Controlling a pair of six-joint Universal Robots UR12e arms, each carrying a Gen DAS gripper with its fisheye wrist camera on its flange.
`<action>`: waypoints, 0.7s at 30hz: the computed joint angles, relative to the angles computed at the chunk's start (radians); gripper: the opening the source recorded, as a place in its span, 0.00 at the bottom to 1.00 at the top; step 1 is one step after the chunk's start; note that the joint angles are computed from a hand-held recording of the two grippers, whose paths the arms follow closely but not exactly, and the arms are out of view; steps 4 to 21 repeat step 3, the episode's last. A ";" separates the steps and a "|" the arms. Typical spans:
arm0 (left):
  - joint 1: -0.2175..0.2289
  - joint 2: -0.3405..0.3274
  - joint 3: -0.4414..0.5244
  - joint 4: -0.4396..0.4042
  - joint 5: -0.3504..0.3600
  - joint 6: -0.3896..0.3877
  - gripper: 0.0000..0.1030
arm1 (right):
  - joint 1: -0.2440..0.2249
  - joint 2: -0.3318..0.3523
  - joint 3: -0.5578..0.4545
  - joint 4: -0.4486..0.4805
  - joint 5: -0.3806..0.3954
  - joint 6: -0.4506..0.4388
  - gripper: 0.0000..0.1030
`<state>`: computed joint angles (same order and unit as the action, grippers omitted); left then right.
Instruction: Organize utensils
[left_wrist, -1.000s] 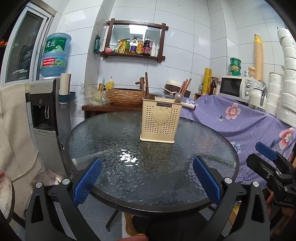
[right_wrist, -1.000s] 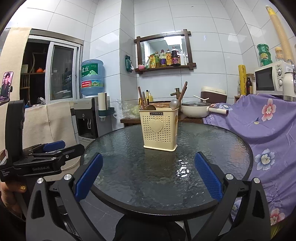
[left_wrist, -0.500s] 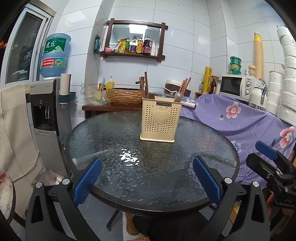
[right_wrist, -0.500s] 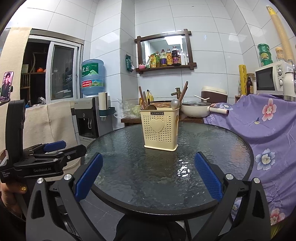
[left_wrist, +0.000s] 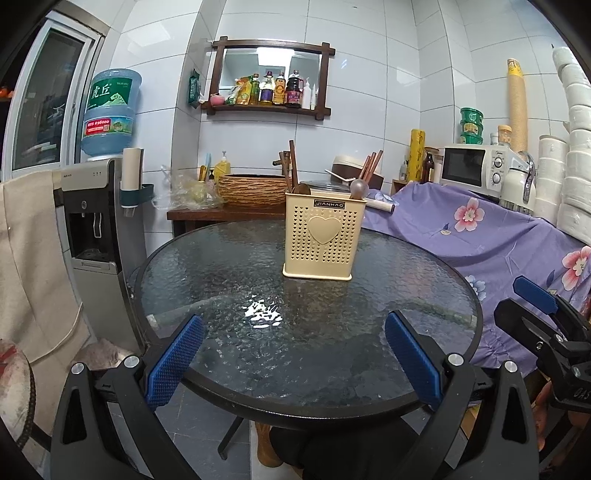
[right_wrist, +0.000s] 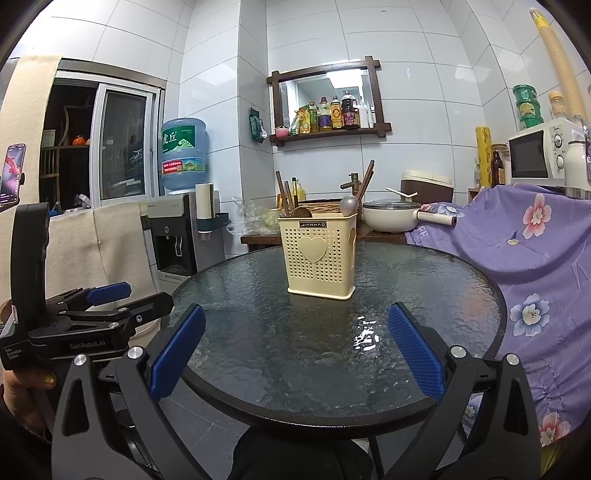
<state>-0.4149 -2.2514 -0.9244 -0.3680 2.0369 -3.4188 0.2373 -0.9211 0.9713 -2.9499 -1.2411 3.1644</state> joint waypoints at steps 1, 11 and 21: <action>0.000 0.000 0.000 -0.001 0.000 0.000 0.94 | 0.000 0.000 0.000 0.001 0.000 0.002 0.94; -0.001 0.000 0.001 -0.004 0.002 0.000 0.94 | 0.000 0.000 -0.002 0.004 0.002 0.002 0.94; -0.001 0.000 0.001 -0.004 0.002 0.000 0.94 | 0.000 0.000 -0.002 0.004 0.002 0.002 0.94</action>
